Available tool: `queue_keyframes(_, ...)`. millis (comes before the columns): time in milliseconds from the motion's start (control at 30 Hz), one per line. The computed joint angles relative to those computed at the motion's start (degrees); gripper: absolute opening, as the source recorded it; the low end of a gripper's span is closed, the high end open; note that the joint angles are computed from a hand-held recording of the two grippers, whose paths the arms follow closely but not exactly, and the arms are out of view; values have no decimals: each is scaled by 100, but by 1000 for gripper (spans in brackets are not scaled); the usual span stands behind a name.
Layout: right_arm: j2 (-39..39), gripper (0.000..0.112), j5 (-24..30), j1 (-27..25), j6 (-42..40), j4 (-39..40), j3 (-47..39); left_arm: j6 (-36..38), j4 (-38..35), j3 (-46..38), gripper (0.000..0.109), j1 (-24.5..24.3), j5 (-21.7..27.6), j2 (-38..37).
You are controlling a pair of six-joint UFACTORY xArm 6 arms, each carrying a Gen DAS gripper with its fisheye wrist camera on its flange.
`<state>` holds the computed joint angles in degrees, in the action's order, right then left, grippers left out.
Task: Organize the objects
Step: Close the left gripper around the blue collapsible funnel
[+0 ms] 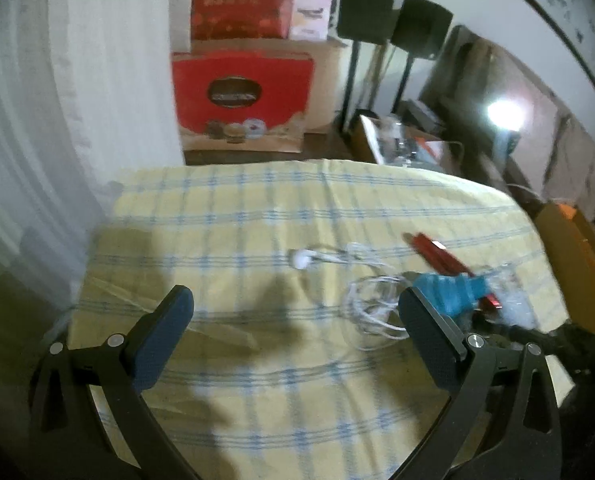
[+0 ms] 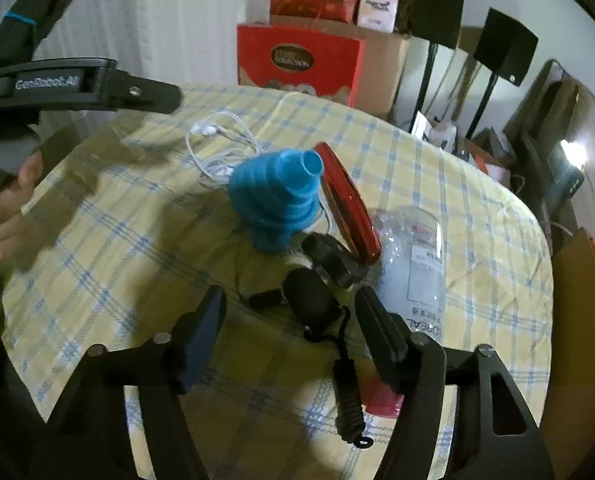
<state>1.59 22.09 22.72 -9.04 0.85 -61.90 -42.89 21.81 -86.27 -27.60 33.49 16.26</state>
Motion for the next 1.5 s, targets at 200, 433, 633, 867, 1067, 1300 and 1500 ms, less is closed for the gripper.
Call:
queue_keyframes(200,70,49,217,-13,-41,86,-99,-34,-41,188,102,77,-198,-137)
queue_keyframes(433,-242,24,169,-52,-126,629,244,-136,40,238,102,96,-221,-214)
queue_keyframes(633,-912,24,-14,-73,-139,1060,677,171,-360,262,102,32,-427,-223)
queue_keyframes(867,-1673,24,-614,-469,1274,-2,1168,1089,-1230,-72,102,-339,-639,127)
queue_keyframes(1067,-1924,24,-648,-770,1546,-16,1343,815,-72,-1011,102,-711,-46,877)
queue_keyframes(1300,-1980,24,-729,-733,970,697,1483,773,303,-1432,92,-887,122,1327)
queue_keyframes(1500,-1863,24,-696,-636,603,1198,1482,1125,-350,-1559,75,-701,-558,1592)
